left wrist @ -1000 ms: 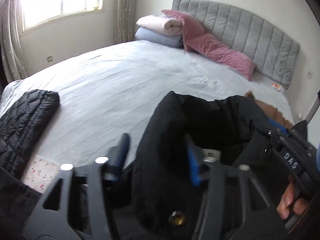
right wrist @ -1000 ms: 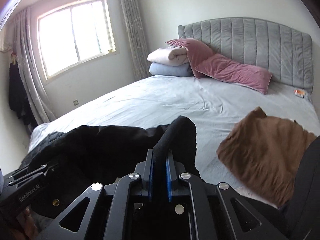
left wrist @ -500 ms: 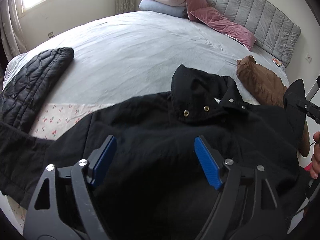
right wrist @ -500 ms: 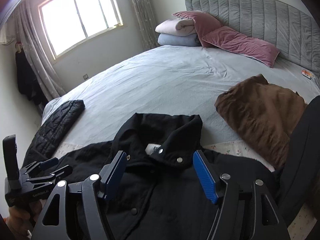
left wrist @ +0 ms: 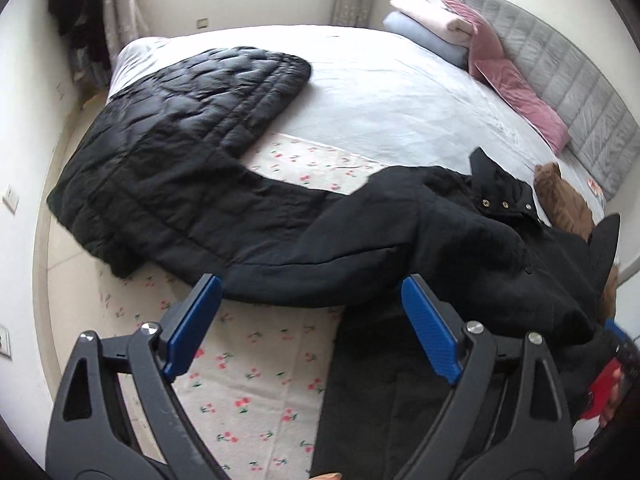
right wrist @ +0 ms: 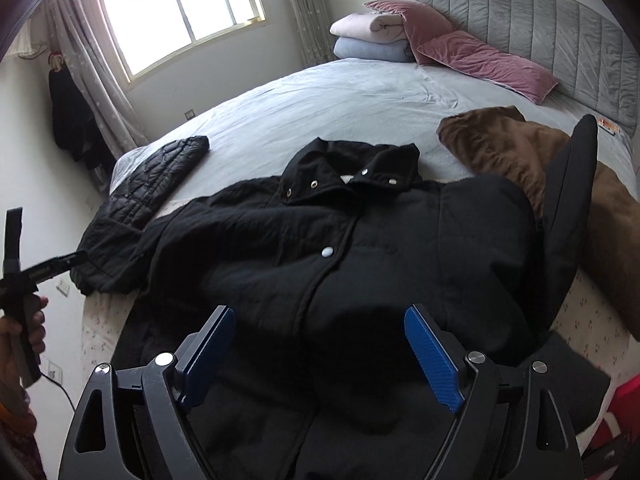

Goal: Fold large clothes

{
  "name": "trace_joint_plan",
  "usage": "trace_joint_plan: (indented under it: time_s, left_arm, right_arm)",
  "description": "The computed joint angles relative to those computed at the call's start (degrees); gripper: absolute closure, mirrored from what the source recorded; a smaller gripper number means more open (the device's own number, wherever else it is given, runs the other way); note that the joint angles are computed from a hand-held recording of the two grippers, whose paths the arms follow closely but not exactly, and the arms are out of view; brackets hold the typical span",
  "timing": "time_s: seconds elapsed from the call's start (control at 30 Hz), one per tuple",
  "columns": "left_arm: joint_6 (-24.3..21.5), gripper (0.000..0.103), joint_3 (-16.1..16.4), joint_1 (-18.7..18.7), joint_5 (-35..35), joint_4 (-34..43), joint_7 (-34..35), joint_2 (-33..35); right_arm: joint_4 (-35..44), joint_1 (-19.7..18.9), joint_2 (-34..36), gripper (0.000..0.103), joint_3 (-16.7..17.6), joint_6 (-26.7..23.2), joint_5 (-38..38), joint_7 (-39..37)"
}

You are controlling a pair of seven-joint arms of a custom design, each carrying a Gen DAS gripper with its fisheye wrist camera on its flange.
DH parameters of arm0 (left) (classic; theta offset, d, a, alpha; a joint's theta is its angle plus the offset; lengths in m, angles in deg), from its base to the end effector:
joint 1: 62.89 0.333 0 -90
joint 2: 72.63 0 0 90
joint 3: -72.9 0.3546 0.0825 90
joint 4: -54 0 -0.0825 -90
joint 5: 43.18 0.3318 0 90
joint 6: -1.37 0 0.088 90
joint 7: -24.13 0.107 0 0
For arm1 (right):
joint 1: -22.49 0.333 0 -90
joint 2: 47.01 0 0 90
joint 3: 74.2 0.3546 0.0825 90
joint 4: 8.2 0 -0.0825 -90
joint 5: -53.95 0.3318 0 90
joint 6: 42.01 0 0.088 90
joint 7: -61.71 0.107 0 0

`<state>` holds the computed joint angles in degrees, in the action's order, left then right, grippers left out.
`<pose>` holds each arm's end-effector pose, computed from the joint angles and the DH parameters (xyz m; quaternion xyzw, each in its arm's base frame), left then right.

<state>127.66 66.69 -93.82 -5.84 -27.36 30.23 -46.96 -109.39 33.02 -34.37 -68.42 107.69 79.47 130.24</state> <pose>0.5719 -0.3861 0.5337 -0.8253 0.4718 -0.2265 0.2123 0.6071 0.1608 0.5657 -0.7646 0.5434 -0.1032 0.3309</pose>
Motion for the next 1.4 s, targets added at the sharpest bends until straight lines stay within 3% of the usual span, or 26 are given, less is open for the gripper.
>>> trace_joint_plan:
  time_s: [0.13,0.2,0.3,0.37,0.47,0.53,0.7,0.83,0.9,1.0,1.07,1.1,1.2,1.4]
  left_arm:
    - [6.63,0.011,1.2,2.5,3.29,-14.38,-10.5,-7.41]
    - [7.66,0.011,1.38,3.99,5.44,-17.86,-14.48,-8.46]
    - [10.93,0.012,1.52,7.13,6.47,-21.6,-18.91,-8.34]
    - [15.21,0.021,2.25,9.11,7.77,-23.78,-22.52,-7.82]
    - [18.47,0.05,3.64,10.5,9.77,-24.23,-27.14,-6.29]
    - [17.73,0.086,3.89,10.6,9.67,-22.42,-28.02,-5.0]
    - [9.13,0.096,5.09,6.88,17.6,-14.54,-27.4,-4.83]
    - [-1.04,0.096,5.13,3.52,29.56,-12.26,-32.9,-9.03]
    - [-3.03,0.096,4.17,3.96,31.98,-12.85,-34.02,-10.72]
    - [-11.37,0.094,2.13,4.62,30.49,-10.05,-27.83,-8.73]
    - [-12.93,0.084,0.67,7.2,23.24,-7.79,-21.15,-6.05]
    - [-13.84,0.07,0.14,8.05,19.03,-7.05,-18.8,-4.93]
    - [-10.6,0.038,-0.75,9.13,12.27,-11.11,-17.78,-5.65]
    - [-4.74,0.028,-3.31,6.76,9.74,-16.5,-14.42,-8.43]
  right_arm:
    - [-1.59,2.53,-0.24,0.015,-1.72,-0.18,-8.6,4.13]
    - [-2.44,2.35,-0.38,0.015,-1.15,2.03,-8.6,3.9]
    - [-1.3,1.13,0.48,0.015,0.01,0.52,-5.69,2.01]
    - [-0.53,1.01,1.2,0.015,-0.1,-0.36,-5.4,2.39]
    - [0.22,1.1,2.26,0.015,-0.31,-1.23,-5.77,3.55]
    - [0.58,1.1,2.92,0.015,-0.35,-1.51,-5.89,4.32]
    - [0.79,0.42,3.59,0.015,0.16,-1.83,-4.86,4.05]
    - [-0.28,0.12,2.9,0.015,0.19,0.15,-3.88,4.16]
    - [-0.91,-0.46,2.16,0.015,0.62,1.14,-2.37,2.92]
    - [-1.64,-0.98,1.13,0.015,0.86,2.59,-0.48,1.28]
    - [-1.62,-1.07,0.83,0.015,0.59,2.69,-0.23,0.76]
    - [-1.7,-0.96,0.61,0.015,0.19,2.69,-0.69,1.21]
    - [-1.84,-1.48,-0.28,0.015,-0.44,1.88,-0.94,0.94]
    - [-4.27,-3.27,-4.34,0.015,-3.07,-1.12,-3.83,-0.53]
